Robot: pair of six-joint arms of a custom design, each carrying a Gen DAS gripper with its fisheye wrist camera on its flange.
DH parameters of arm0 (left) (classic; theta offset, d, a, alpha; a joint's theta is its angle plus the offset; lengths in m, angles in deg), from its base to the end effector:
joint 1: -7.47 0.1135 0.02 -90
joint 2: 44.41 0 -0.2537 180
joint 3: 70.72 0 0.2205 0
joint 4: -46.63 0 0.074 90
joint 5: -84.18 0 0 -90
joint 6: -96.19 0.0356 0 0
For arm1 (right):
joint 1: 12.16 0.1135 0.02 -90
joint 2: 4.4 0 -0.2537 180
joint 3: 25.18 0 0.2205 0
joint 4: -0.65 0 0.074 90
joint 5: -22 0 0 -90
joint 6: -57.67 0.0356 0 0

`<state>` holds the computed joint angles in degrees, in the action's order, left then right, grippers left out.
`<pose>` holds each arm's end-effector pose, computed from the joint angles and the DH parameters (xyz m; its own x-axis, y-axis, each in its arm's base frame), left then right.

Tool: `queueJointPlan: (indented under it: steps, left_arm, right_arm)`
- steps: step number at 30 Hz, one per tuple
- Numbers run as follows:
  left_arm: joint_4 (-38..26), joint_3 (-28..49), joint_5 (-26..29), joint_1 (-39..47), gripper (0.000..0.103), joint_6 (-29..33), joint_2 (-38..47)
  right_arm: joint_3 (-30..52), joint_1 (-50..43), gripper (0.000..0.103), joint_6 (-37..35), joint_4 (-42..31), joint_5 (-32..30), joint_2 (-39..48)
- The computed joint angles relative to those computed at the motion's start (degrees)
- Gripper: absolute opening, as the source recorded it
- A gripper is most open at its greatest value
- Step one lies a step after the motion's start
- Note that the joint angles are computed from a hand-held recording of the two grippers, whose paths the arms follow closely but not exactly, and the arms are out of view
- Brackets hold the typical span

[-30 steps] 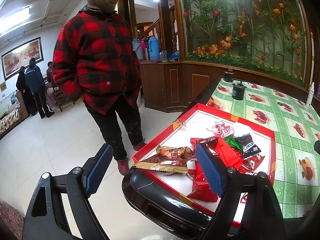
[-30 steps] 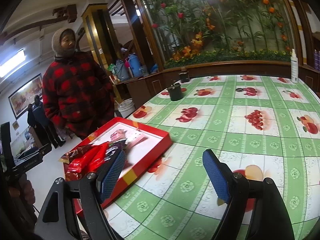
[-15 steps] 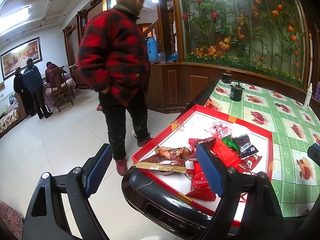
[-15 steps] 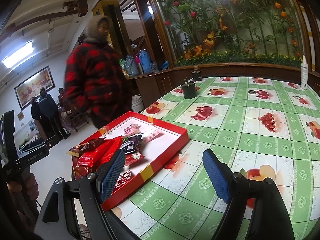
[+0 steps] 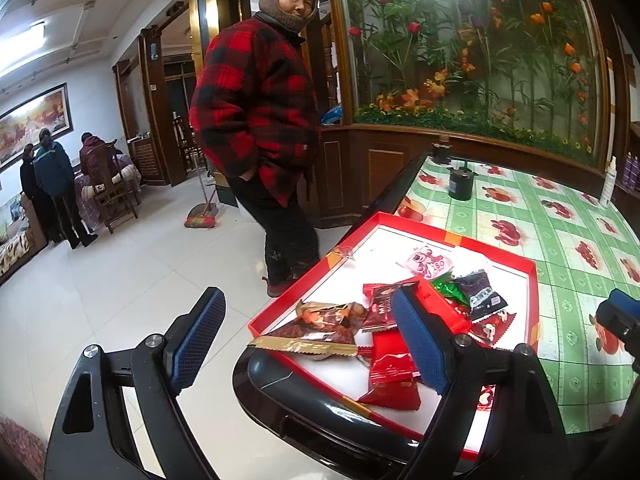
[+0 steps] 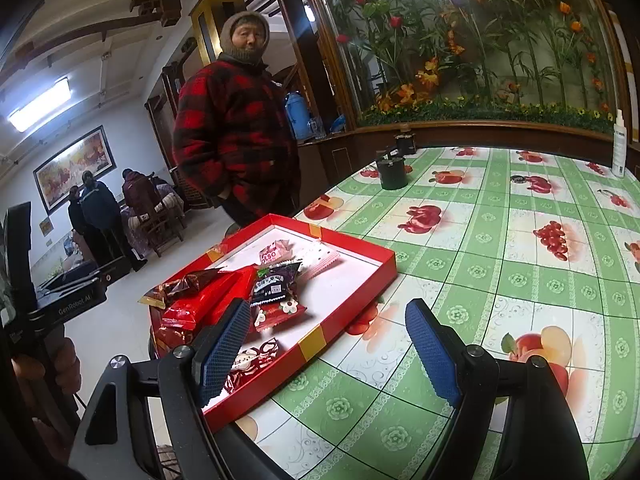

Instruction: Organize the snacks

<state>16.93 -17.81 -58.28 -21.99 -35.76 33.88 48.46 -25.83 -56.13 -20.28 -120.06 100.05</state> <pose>0.2076 -0.0849 0.1889 -0.4671 -0.2040 -0.8604 -0.5483 0.8302 0.1009 0.3293 -0.0512 0.1709 -0.5652 -0.1179 -0.8165 -0.6091 0.7271 0.3167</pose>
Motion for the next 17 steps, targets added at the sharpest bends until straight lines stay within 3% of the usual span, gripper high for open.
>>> queueJointPlan:
  steps: [12,17]
  left_arm:
    - [-0.3,4.5,0.7,-1.6,0.086,1.5,3.0]
    - [2.6,6.3,1.7,-2.4,0.086,3.6,4.9]
  right_arm:
    - [1.0,-1.2,0.081,-0.6,-0.6,-0.9,2.0]
    - [2.1,-1.8,0.081,-0.7,-1.0,-1.2,3.4]
